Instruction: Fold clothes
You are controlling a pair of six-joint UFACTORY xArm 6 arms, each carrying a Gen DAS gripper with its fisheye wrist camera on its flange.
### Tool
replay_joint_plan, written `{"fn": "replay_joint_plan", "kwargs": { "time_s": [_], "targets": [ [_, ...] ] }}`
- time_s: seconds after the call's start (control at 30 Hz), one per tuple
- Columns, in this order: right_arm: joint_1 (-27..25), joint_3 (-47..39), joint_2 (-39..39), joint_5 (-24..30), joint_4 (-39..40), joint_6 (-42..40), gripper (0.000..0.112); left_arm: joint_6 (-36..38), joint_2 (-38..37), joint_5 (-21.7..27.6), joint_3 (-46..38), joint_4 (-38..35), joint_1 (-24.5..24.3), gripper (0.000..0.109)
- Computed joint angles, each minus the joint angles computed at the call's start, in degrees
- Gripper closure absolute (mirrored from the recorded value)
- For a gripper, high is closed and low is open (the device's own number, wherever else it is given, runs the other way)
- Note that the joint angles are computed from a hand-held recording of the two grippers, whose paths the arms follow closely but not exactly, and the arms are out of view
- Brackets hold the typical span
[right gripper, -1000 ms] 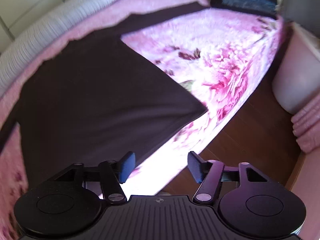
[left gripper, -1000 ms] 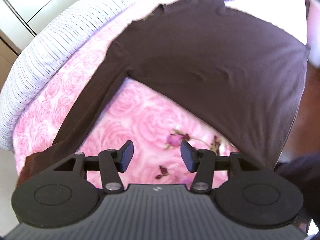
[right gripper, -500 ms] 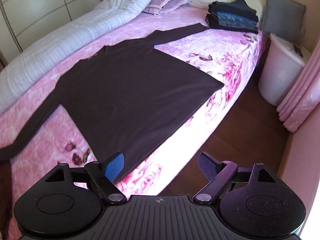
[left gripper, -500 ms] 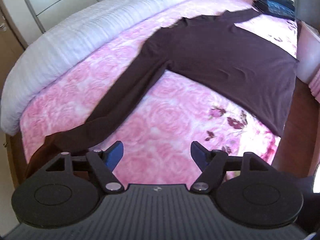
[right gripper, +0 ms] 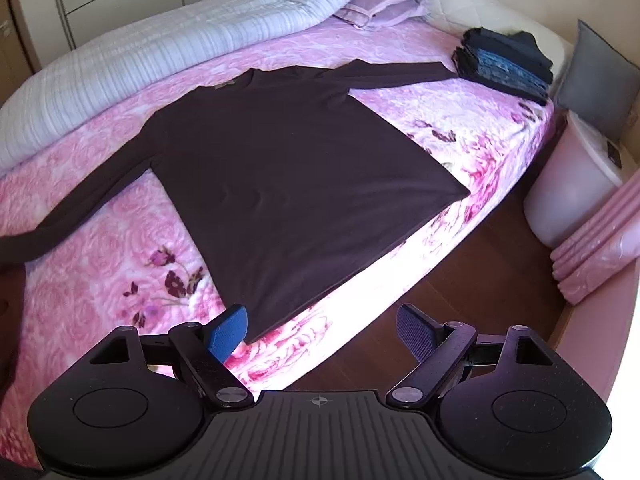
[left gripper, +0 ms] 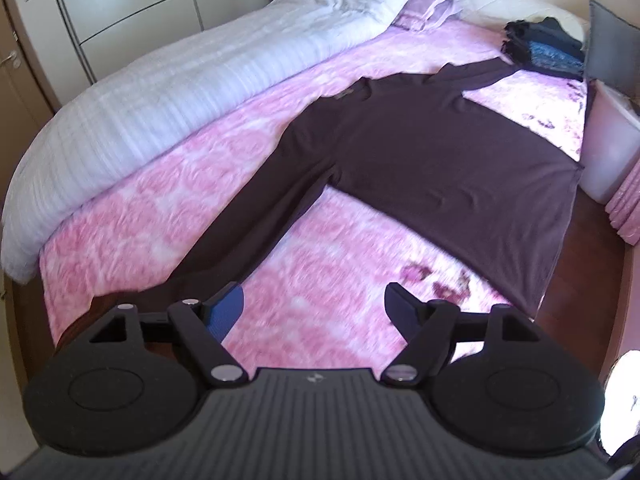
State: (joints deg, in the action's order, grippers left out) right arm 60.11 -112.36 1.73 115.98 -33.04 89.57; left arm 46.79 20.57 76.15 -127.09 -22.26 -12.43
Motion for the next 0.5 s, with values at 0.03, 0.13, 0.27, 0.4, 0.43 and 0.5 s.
{"fn": "replay_joint_plan", "kwargs": {
  "time_s": [0.03,0.13,0.27,0.4,0.43,0.5],
  "targets": [
    [0.04,-0.21,0.21,0.10,-0.06,-0.47,0.027,-0.09,0.05,0.09,-0.17,0.12,-0.33,0.034],
    [0.05,-0.52,0.57,0.35,0.12,-1.75,0.027,0.05,-0.84,-0.31,0.90,-0.05,-0.80,0.033],
    [-0.22,1.17,-0.52,-1.05,0.00,-2.09,0.027,-0.27,-2.42,-1.39,3.38,0.73,-0.99,0.033],
    [-0.74,2.76,-1.58,-2.57,0.36,-2.88,0.027,-1.07,-3.54,-2.25,5.21,1.95,-0.99,0.033],
    [-0.84,2.99,-1.72,-2.83,0.42,-3.21,0.027,-1.27,-3.79,-2.48,5.61,2.22,-0.99,0.033],
    [-1.10,3.26,-1.76,-3.48,0.61,-4.18,0.027,-1.68,-4.41,-3.06,6.60,2.68,-1.01,0.033]
  ]
}}
